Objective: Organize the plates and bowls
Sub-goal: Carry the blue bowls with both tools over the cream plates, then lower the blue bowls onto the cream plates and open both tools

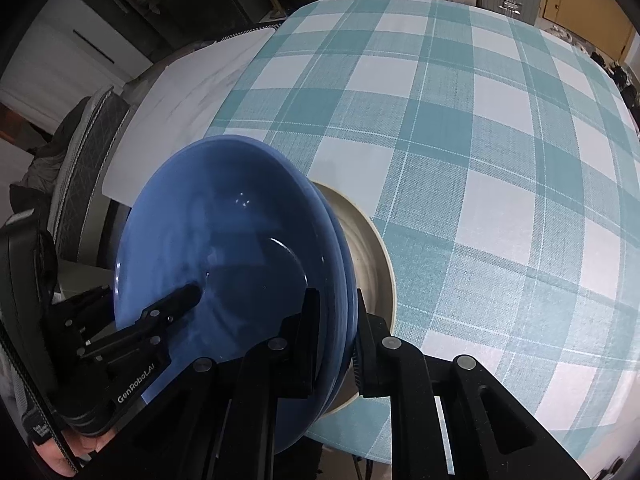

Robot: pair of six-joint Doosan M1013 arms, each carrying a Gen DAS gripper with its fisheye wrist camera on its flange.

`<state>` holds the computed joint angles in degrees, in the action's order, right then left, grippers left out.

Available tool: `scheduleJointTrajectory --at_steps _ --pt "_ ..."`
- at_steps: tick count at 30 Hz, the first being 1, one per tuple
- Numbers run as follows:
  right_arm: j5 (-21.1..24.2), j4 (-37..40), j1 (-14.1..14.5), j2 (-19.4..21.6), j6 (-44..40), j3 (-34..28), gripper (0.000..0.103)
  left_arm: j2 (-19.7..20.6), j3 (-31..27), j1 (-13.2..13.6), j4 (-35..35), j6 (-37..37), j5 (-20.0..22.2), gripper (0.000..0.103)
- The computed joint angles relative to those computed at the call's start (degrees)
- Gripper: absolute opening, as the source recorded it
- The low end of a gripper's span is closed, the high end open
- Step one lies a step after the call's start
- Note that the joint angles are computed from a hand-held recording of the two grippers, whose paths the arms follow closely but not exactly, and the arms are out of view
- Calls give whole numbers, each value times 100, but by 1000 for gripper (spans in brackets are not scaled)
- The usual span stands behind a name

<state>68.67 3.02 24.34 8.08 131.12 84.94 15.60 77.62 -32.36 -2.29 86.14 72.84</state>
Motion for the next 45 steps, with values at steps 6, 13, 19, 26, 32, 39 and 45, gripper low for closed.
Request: scheduleJointTrajectory --at_steps 6,13,19,26,32,39,45 --pt "-29 -196 83 5 103 2 14 5 8 35 -54 43 -31 22" --pt "-24 -161 77 3 212 -4 14 17 -5 37 -74 95 -1 23" --pt "-4 -91 51 7 196 -3 14 12 -3 20 -57 136 45 23" --pt "82 -82 64 20 165 -12 14 24 -24 1 -31 156 111 24" --pt "69 -41 47 22 218 7 15 66 -74 -2 -19 166 218 30" --pt "-38 -192 86 -7 247 30 17 -3 -25 -22 129 192 34 48" --pt "-55 -319 118 -28 319 16 21 -11 -22 5 188 109 34 48"
